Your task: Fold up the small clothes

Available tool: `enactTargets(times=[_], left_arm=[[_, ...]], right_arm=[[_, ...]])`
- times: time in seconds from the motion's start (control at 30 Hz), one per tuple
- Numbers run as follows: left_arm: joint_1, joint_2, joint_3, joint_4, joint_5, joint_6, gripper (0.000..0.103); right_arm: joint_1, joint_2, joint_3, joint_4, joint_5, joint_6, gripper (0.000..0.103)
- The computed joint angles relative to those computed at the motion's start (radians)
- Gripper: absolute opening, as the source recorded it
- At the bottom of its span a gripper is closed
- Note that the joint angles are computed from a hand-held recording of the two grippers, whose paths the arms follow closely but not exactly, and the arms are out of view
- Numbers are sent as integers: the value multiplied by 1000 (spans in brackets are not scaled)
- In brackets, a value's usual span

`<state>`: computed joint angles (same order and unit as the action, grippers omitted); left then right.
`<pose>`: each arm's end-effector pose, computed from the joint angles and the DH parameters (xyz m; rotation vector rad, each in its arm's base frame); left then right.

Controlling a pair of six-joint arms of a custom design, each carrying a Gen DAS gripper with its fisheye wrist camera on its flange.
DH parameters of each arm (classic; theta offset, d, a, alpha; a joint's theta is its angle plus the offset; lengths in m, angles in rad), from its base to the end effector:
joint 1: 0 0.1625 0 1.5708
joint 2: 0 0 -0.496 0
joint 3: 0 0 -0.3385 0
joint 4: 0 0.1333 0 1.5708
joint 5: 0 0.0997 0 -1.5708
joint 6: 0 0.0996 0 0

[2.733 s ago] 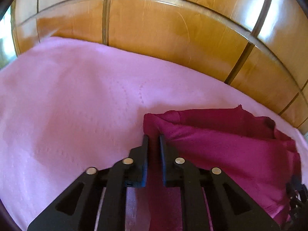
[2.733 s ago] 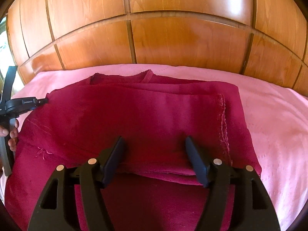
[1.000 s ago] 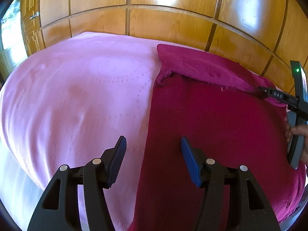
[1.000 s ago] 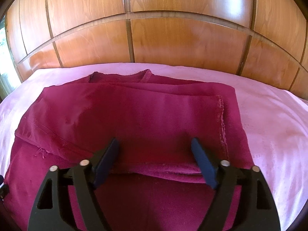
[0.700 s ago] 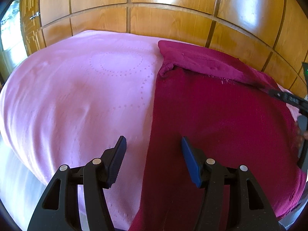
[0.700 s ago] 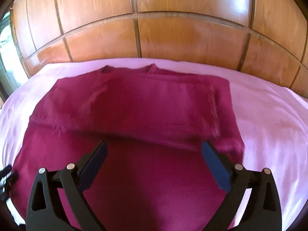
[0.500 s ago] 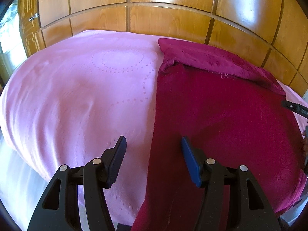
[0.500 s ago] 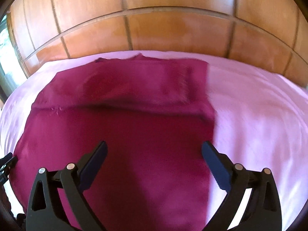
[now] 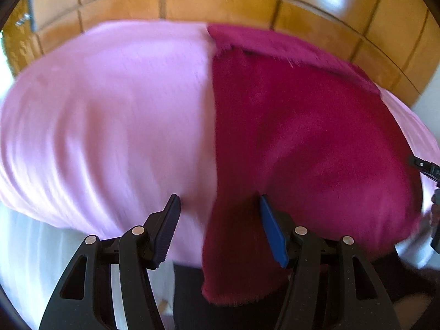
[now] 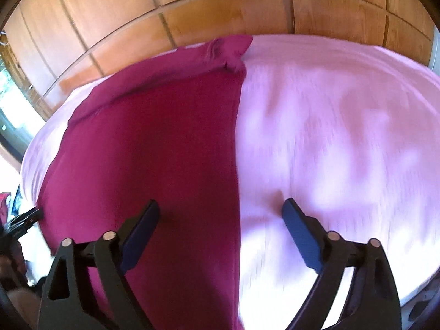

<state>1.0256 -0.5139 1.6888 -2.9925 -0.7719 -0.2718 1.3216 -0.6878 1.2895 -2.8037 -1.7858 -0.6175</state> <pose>-0.1756 -0.6842 0.0510 0.2039 2.4106 -0.6801 -0.0888 -0.8031 0.2661 0.3877 -2.5837 0.6554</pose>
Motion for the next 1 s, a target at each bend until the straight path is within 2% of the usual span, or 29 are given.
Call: enactTargets(times=[0.13,0.2,0.27,0.3,0.33,0.37,0.4,0.43,0.53,0.63,0.73,0.87,1.0], left_arm=[[23,-31,38,53,-131,-21,57],[33,-35,41,74,-181,-29,45],[43,-38,41,86,-222,-30,27],[45,-39,44,80,-235,-22,16],[44,-41,52,62,-242,-11,10],[45,-46,59,44,-262,1,9],[49,-53,66,27,-287,11,8],[52,-63,75,0,-320,22,8],[66,-90,109,-126,-449,60,7],[78,-104,108,-213,-550,70,6],[94,-100,61,-248,-614,71,6],[120,-68,-59,-236,-662,57,6],[138,-22,-209,-152,-625,41,6]], right_arm=[[-14,-75,113,34,-5,-1,72],[-19,-98,144,72,-17,4,64],[-21,-107,152,128,-34,10,47],[-20,-108,157,142,-44,6,43],[-16,-105,153,165,-54,-2,34],[-13,-109,156,185,-56,-7,23],[-10,-110,151,202,-54,-9,18],[-7,-115,139,234,-24,-8,8],[-7,-132,111,278,101,17,8],[-8,-132,67,293,233,54,8],[-13,-105,-3,302,322,118,8],[-5,-42,-125,313,336,179,8],[2,32,-277,370,309,229,8]])
